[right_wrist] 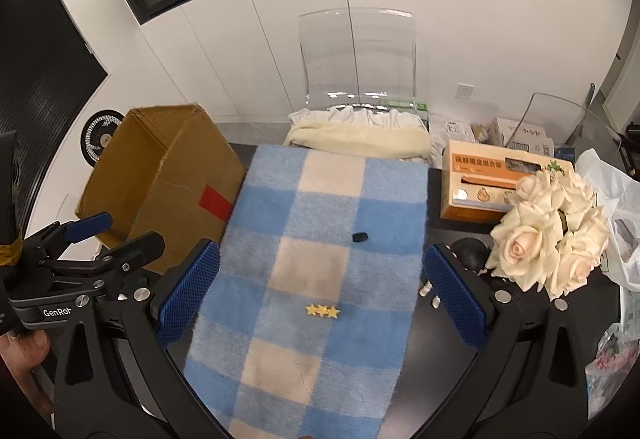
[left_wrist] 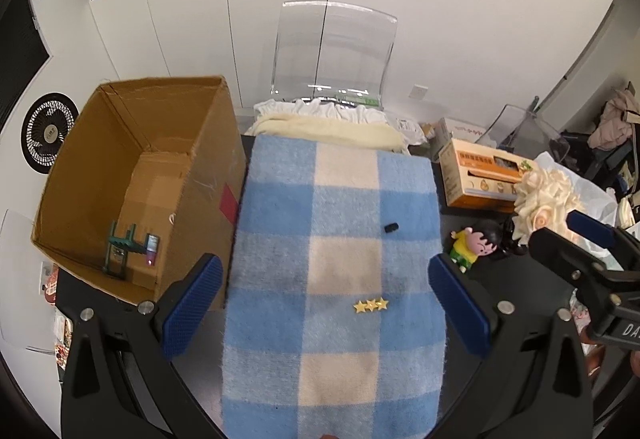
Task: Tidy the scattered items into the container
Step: 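Withdraw both open grippers from the box toward the star stickers on the blanket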
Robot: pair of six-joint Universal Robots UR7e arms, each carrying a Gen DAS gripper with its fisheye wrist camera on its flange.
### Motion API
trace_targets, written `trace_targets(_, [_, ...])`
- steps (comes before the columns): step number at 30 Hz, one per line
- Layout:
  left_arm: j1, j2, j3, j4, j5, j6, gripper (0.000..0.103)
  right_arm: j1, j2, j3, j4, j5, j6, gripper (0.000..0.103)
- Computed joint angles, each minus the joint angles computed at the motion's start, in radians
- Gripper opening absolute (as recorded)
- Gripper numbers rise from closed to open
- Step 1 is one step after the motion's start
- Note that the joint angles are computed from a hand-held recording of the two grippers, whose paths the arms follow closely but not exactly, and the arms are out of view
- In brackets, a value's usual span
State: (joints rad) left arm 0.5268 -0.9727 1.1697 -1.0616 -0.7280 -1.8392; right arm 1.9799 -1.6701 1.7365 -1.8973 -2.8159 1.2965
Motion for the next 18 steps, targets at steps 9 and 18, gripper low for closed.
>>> trace_targets(9, [0.036,0.028,0.053,-0.116,-0.048,0.047,0.102,-0.064,-0.065,0.109,-0.137,0.071,-0.1,0.103])
trace_targets(18, [0.072,0.039,0.14,-0.258,-0.096,0.032,0.102,-0.18,-0.108,0.205,-0.32,0.205,-0.301,0.103])
